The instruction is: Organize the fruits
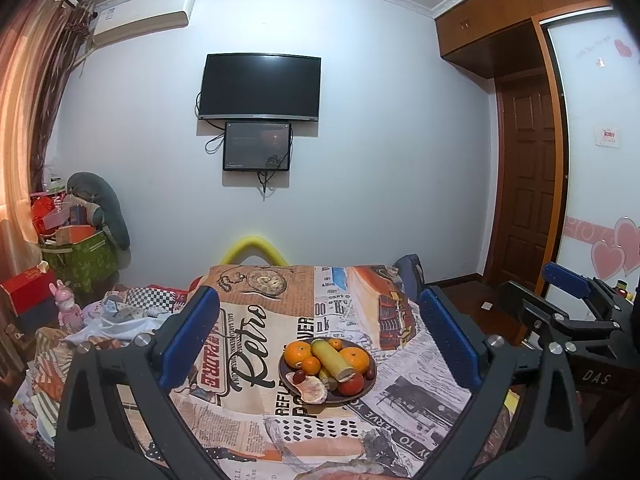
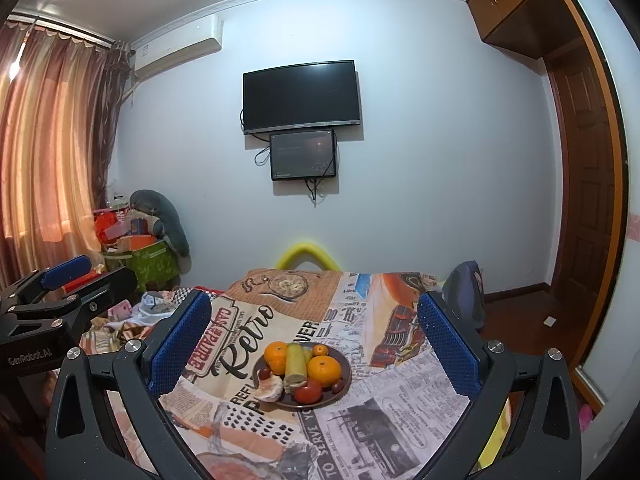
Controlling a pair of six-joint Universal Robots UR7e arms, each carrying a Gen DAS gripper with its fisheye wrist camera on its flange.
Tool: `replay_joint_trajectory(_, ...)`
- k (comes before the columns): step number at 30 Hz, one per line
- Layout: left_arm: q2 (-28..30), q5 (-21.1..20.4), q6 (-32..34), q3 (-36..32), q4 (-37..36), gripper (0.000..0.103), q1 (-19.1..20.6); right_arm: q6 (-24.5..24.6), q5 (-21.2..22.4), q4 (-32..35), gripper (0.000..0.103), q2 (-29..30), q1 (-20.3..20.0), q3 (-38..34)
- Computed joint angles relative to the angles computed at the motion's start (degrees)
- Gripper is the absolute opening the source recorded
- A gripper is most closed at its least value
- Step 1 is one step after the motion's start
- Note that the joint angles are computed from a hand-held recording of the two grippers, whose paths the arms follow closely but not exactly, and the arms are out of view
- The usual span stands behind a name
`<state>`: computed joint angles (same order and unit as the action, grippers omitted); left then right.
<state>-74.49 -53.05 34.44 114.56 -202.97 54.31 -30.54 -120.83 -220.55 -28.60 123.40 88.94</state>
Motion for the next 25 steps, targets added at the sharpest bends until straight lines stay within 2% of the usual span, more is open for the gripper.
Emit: replay_joint_trajectory(25,-0.8,-0.7,-0.2,0.7,1.3,0.102,0.0,0.0,-0.7,0.1,0.103,0.0,0.2,-0.5)
